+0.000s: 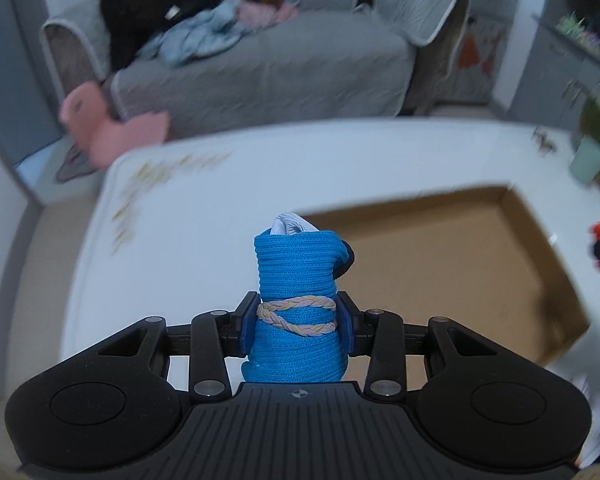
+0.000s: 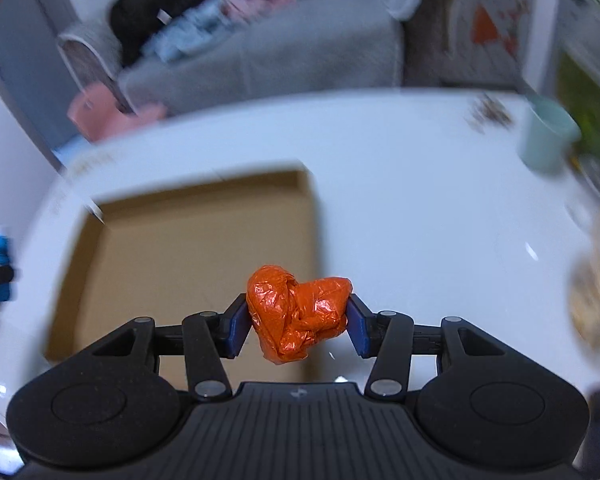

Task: Organize objects
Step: 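Place the blue bundle and orange bundle into the tray corner, opening both tools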

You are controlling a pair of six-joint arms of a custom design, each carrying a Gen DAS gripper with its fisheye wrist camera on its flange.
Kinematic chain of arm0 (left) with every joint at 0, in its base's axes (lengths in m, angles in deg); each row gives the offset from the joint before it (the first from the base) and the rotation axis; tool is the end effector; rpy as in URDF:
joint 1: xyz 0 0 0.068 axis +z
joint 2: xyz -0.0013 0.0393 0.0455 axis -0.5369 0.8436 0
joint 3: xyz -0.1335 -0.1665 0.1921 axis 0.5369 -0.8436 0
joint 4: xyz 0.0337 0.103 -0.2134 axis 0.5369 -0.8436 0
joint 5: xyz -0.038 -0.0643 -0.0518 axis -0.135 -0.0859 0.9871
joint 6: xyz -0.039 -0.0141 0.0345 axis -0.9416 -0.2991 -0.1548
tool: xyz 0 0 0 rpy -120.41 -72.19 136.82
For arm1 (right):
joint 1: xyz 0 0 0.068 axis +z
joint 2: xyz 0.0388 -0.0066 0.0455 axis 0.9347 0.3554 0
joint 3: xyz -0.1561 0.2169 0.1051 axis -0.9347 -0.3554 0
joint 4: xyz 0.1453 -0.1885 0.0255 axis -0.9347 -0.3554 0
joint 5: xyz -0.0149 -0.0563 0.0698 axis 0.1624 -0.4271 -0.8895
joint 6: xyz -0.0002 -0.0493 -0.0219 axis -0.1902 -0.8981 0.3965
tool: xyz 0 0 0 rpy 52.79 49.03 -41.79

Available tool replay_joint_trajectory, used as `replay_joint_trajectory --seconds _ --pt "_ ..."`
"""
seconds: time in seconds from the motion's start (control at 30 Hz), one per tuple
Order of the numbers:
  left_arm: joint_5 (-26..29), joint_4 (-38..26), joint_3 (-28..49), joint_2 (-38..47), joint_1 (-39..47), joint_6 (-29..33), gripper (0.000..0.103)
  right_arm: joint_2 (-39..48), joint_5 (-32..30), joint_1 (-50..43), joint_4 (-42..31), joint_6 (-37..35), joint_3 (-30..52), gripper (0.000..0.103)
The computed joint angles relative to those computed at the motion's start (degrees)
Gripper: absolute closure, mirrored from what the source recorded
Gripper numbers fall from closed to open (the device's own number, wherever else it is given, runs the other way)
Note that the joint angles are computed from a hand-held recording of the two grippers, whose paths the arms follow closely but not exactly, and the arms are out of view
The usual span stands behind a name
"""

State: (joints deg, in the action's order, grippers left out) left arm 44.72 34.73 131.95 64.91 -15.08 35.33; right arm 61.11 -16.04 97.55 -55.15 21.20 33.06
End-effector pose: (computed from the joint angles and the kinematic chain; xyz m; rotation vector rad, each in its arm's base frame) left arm 0.3631 0.0951 0.2739 0.8976 2.3715 -0.2842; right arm 0.2337 0.1165 0.2157 0.3808 2.4886 0.1916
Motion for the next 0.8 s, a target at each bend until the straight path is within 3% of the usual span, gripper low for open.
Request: replay_joint_trajectory --seconds 0.03,0.07,0.27,0.4,0.57,0.8 --pt "0.1 1.2 -0.4 0.1 -1.7 -1.4 0.058 0.3 0.7 -2.0 5.8 -1.6 -1.8 0.057" --pt "0.2 1.8 0.8 1.7 -3.2 -3.0 0.058 3.3 -3.0 -4.9 9.1 -4.7 -0.7 0.057" --pt "-0.5 5.7 -3.7 2.5 -7.1 -6.9 0.057 16.7 -10.5 -6.2 17.8 -6.7 8.8 0.057" --pt "-3.1 10.9 -6.0 4.5 -9.3 -10.3 0.057 22.4 -12.2 -5.0 16.5 -6.5 14.1 0.057" --pt "-5.5 15.0 -8.7 5.7 -10.5 -11.5 0.057 21.6 -12.2 -0.8 9.4 -2.8 19.8 0.057" --pt "-8.7 19.0 -11.1 6.9 -9.8 -13.5 0.057 26.1 -13.5 -0.8 8.4 -2.0 23.4 0.057"
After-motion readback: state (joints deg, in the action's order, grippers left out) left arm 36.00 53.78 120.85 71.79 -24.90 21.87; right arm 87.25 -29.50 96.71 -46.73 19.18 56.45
